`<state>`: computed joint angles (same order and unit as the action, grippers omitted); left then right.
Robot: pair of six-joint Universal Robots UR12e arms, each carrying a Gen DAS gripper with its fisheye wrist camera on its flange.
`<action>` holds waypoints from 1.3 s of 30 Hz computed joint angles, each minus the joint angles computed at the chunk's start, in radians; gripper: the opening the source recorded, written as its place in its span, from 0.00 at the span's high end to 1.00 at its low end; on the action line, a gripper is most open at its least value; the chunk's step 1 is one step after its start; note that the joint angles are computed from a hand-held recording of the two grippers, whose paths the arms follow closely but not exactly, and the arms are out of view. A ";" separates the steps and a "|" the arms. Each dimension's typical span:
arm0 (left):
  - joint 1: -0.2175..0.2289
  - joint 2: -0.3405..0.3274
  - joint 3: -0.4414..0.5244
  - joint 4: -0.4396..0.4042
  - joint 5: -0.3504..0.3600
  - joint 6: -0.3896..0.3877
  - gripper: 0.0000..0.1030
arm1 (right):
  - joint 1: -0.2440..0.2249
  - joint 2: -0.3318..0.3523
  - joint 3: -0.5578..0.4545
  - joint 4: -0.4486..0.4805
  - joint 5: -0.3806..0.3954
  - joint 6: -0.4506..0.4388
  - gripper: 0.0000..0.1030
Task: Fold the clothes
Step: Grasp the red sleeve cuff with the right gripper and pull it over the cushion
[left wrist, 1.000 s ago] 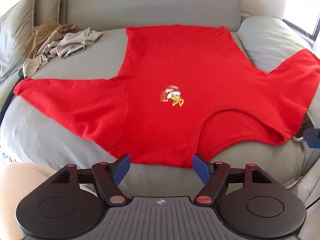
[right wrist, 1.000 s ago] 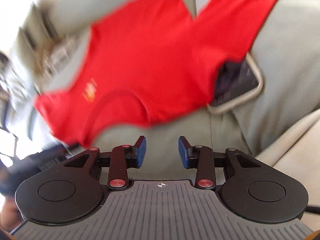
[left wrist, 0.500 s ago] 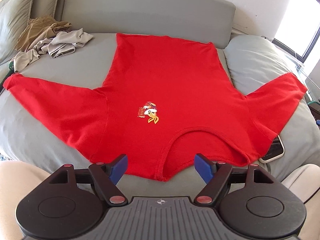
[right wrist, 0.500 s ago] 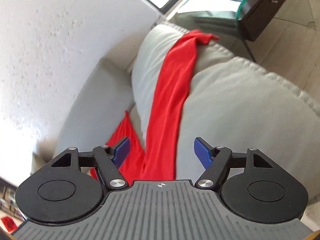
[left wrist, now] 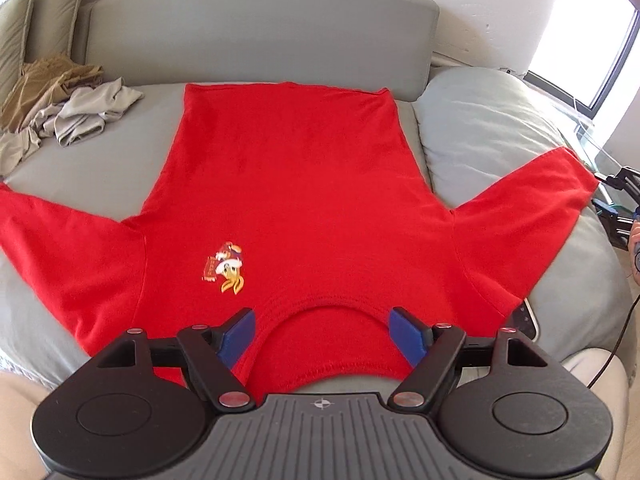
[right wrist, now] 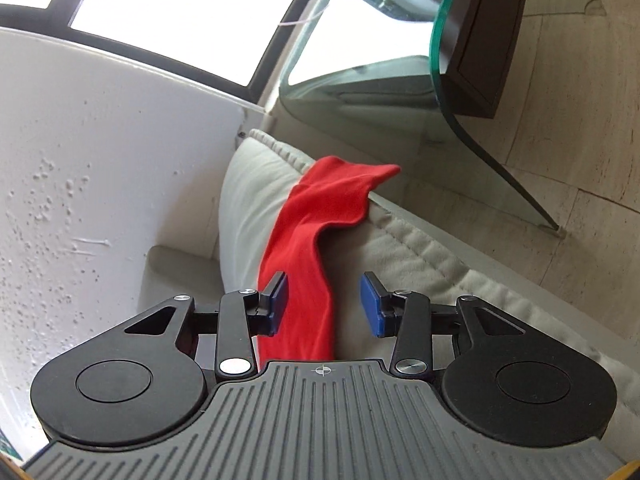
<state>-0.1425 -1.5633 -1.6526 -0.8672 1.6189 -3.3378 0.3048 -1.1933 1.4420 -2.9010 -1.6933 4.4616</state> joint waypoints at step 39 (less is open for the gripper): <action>0.200 0.246 -0.216 0.157 0.244 -0.309 0.27 | 0.468 0.436 -0.874 0.557 -0.082 -0.943 0.77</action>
